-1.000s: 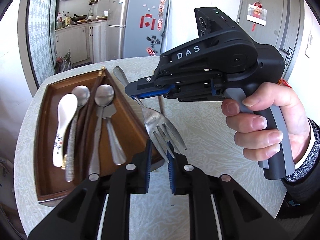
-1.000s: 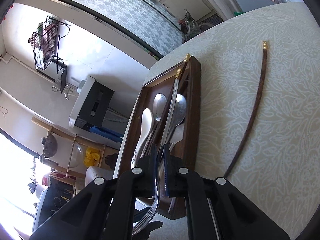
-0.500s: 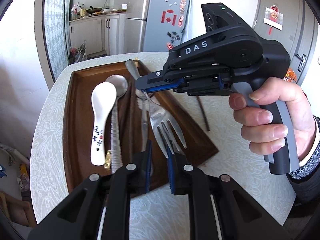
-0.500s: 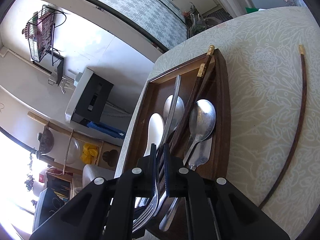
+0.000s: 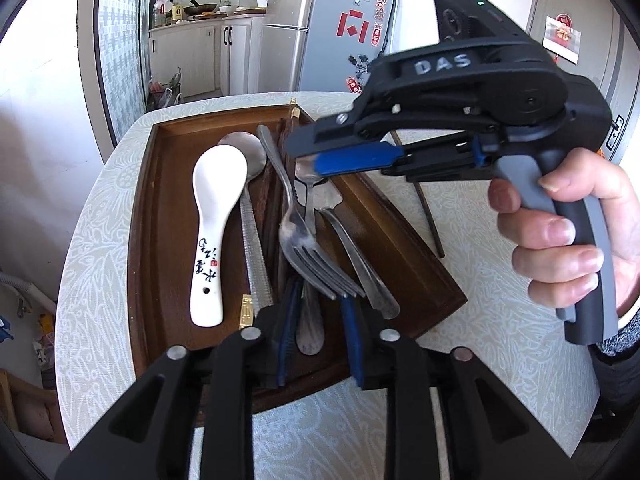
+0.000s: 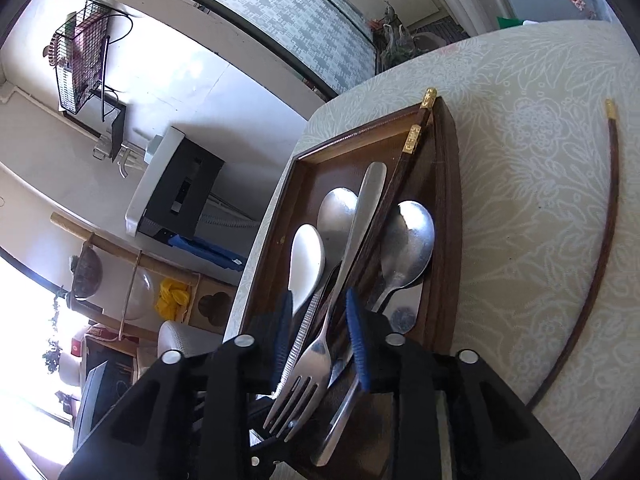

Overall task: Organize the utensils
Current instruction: 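Open the right tool to release the fork in the tray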

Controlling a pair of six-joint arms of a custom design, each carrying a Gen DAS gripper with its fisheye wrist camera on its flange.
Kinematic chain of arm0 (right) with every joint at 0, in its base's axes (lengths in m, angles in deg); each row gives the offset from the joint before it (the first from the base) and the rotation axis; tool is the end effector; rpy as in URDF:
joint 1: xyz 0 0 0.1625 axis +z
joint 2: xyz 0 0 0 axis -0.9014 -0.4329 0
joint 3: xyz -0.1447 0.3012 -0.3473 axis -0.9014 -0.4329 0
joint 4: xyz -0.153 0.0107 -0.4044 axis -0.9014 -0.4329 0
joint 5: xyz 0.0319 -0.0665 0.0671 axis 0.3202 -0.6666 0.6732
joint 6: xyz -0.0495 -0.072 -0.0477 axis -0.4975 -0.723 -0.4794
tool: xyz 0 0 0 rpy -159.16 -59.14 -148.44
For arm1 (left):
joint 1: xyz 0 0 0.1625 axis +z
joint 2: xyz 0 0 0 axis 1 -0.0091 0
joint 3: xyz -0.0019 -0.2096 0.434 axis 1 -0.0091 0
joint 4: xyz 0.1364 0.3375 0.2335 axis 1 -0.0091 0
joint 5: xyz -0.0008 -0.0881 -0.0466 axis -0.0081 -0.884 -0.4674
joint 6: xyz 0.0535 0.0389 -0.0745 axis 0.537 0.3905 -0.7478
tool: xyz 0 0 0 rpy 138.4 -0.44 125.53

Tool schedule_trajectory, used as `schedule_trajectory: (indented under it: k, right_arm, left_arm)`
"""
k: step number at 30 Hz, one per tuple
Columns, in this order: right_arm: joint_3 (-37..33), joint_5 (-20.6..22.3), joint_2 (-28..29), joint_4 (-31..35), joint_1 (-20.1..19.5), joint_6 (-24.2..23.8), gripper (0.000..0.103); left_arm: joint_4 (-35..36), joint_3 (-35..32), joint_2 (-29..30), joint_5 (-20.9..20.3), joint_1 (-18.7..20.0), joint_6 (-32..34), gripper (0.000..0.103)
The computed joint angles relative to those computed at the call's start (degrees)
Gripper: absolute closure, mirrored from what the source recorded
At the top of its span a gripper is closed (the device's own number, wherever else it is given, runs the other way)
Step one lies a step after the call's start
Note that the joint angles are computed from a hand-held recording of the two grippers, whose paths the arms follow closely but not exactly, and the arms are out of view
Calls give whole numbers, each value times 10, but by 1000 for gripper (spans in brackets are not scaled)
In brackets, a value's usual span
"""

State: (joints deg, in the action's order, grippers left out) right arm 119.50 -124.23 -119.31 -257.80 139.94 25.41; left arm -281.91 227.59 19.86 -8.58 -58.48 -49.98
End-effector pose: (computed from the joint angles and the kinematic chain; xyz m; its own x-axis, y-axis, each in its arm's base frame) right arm 0.0519 -0.3771 0.1961 -0.9991 0.0091 0.0411 -0.0166 0.8123 -0.5830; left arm -0.2265 -0.3383 0.0179 -0.5703 0.7232 -0.3894 0.8131 0.5643 -0.1428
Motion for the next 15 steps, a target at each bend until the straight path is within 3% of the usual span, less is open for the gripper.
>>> schedule_trajectory:
  k: [6, 11, 15]
  right_arm:
    - [32, -57, -37, -46, 18, -34, 39]
    - [64, -86, -90, -77, -10, -75, 24]
    - [88, -105, -126, -114, -50, -128, 23]
  left_arm:
    - [-29, 19, -5, 6, -36, -14, 39]
    - [-34, 20, -1, 5, -74, -20, 31]
    - [-35, 12, 12, -3, -100, -21, 27]
